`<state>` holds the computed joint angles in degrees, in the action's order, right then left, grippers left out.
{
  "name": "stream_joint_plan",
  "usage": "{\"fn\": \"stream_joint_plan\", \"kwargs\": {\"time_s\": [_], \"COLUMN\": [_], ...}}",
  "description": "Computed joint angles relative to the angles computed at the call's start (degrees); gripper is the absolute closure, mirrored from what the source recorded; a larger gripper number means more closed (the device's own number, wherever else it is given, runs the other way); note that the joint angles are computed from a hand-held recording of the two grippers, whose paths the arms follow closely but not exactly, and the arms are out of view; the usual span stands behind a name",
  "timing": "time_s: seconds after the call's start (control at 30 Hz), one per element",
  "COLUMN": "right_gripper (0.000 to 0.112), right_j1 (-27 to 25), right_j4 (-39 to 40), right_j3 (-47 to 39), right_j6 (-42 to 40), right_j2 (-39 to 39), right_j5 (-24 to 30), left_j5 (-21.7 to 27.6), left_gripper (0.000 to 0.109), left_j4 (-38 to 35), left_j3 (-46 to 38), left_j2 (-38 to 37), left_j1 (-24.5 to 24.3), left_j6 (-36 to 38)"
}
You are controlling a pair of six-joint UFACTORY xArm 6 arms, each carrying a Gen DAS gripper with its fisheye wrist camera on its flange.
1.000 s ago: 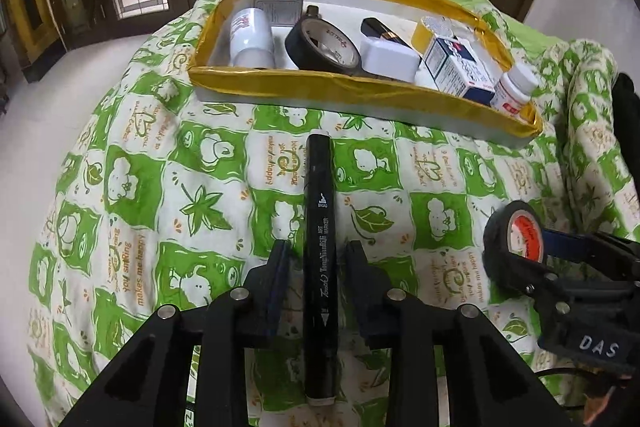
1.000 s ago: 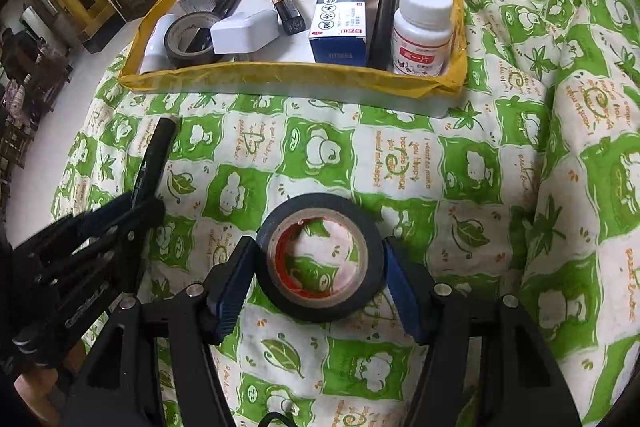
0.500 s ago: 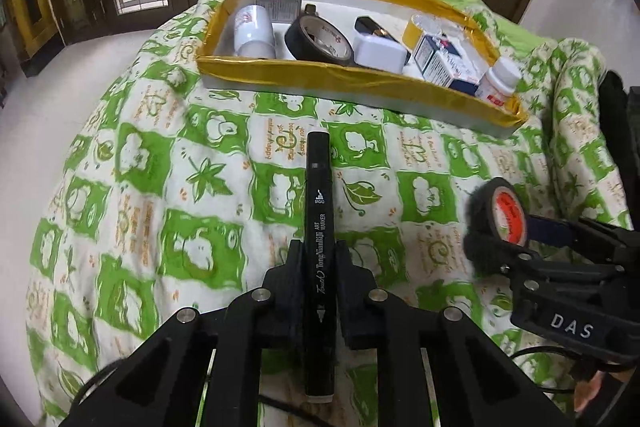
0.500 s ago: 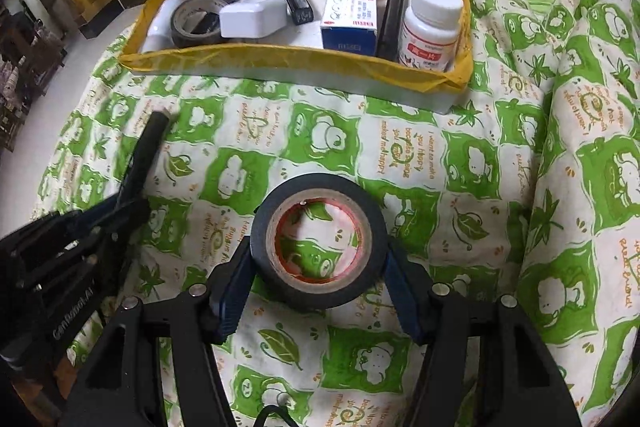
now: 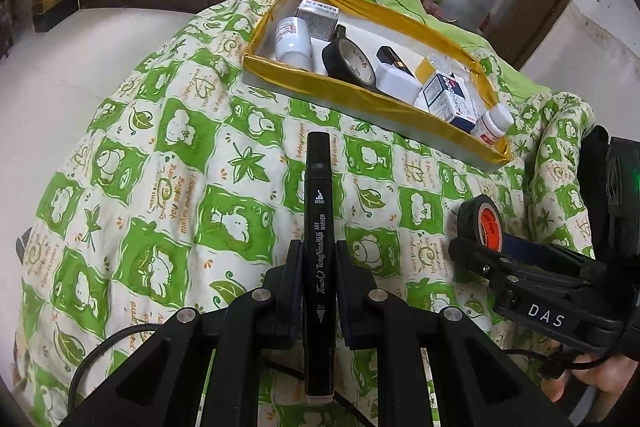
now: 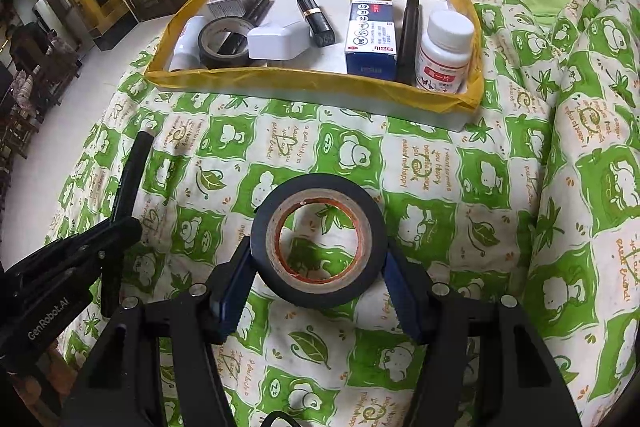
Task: Organize rigid objects
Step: 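Hold the black marker and tape roll raised above the bedspread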
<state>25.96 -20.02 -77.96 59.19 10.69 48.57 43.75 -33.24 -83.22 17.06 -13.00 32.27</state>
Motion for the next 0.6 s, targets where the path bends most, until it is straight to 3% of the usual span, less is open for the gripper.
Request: {"fn": "stream_joint_plan", "kwargs": {"time_s": [0.6], "right_gripper": [0.051], "right_j1": [-0.1], "right_j4": [-0.7], "right_j3": [0.5], "right_j6": [0.7], "right_j2": [-0.7], "right_j5": [-0.9], "left_j5": [-0.7], "left_gripper": [0.094], "left_j4": [0.8], "left_j3": [0.4], "left_j2": [-0.1], "left_j1": [-0.2], "left_j6": [0.2]}}
